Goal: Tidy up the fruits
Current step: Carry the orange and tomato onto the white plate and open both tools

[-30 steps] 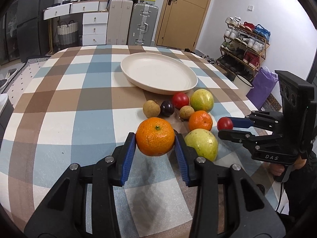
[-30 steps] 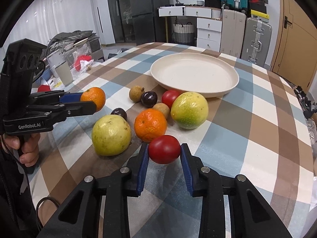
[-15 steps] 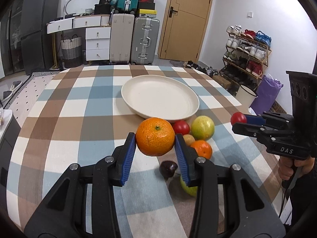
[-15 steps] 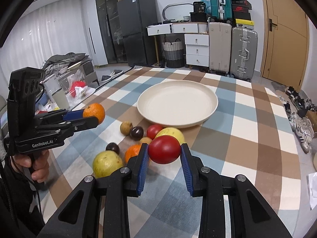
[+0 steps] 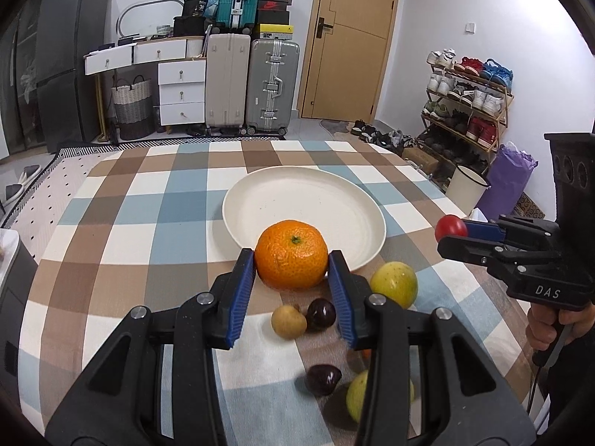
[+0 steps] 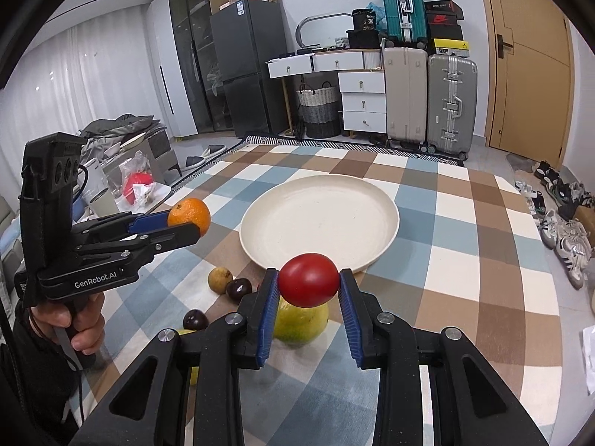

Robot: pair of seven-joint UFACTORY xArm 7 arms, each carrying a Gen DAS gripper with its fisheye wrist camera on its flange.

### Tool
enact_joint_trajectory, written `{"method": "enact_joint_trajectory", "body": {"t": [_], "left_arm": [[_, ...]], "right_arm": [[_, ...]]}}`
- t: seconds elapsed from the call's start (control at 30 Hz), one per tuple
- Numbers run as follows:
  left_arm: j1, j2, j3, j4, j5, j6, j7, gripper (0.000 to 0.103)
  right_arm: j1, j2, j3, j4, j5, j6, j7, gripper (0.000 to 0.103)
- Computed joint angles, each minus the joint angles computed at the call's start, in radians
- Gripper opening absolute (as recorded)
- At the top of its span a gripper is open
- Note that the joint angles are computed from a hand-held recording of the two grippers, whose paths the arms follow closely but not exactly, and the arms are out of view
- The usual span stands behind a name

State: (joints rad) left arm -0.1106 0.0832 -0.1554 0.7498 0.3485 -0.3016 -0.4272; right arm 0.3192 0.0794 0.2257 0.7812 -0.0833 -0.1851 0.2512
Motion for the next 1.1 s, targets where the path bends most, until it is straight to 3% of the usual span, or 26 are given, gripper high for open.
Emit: {"method": "enact_joint_trajectory", "body": {"t": [0.2, 0.27, 0.37, 0.47, 0.63, 0.83, 1.1], "left_arm": [[0.020, 0.061, -0.024, 0.080, 0.003, 0.021, 0.012, 0.037], [0.033, 0.086, -0.043, 0.111, 0.000, 0.035, 0.021, 0.037], [-0.012, 0.122, -0.017, 0.153, -0.061, 0.044, 0.085, 0.037], [0.009, 0.155, -0.046, 0.187, -0.086, 0.054, 0.115, 0.037], [-0.010, 0.214, -0.039, 0.251, -0.141, 0.078, 0.180, 0.037], [-0.028, 0.280, -0.032, 0.323, -0.203, 0.114, 0.246, 0.037], [-0.048, 0.367, -0.026, 0.421, -0.263, 0.164, 0.311, 0.037]], "right_arm": [[-0.087, 0.045, 0.069, 0.051, -0.030, 0.016, 0.008, 0.032], [-0.086, 0.058, 0.064, 0.063, -0.025, 0.015, 0.004, 0.032], [-0.155, 0.087, 0.123, 0.086, -0.036, 0.011, 0.013, 0.032], [-0.109, 0.111, 0.072, 0.112, -0.025, 0.017, 0.000, 0.032], [-0.107, 0.178, 0.068, 0.175, -0.012, 0.030, -0.022, 0.032], [-0.157, 0.272, 0.125, 0.265, 0.003, 0.053, -0.056, 0.032], [-0.103, 0.355, 0.084, 0.366, 0.053, 0.114, -0.093, 0.032]]}}
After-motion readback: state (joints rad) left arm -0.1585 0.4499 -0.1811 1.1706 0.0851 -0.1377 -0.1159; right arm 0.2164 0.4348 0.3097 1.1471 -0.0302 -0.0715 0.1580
